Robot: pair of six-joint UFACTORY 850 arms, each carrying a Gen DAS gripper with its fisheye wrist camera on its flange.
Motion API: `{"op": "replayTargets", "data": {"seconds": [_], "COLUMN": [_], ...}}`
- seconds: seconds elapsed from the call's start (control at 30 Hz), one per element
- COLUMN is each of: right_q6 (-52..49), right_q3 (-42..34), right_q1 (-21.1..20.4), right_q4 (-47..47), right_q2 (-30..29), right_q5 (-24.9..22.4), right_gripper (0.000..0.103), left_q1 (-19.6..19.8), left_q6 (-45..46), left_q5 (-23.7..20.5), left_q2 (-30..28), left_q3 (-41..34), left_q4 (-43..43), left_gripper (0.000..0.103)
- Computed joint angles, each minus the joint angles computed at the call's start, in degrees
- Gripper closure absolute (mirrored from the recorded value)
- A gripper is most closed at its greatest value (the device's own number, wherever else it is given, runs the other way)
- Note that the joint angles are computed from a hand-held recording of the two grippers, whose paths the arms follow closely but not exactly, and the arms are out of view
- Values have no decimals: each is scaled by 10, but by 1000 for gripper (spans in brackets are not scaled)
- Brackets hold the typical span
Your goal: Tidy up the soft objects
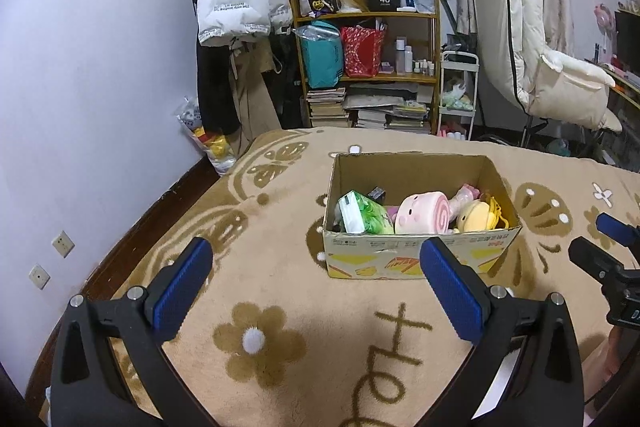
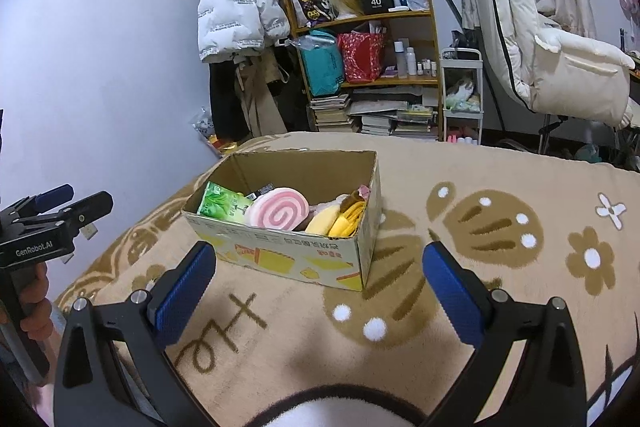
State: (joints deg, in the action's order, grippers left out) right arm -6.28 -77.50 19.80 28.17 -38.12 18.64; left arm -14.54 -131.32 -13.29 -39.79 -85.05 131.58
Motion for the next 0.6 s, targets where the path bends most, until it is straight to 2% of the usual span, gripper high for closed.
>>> {"op": "replayTargets", "data": {"seconds": [0.1, 0.6], "right_q6": [8, 16], "right_q3": [0, 5], "right_q1": [-1, -2], "right_q4": [-6, -5], "right_q2": [-1, -2], "right_q5": [-1, 8], "right_gripper": [0, 0], "left_q1": [-1, -11], "left_q6": [36, 124], "left_q5": [2, 6], "left_q2": [-7, -13], "left_q3": [-8, -14], "left_q4": [-34, -86], "left_gripper": [0, 0]}}
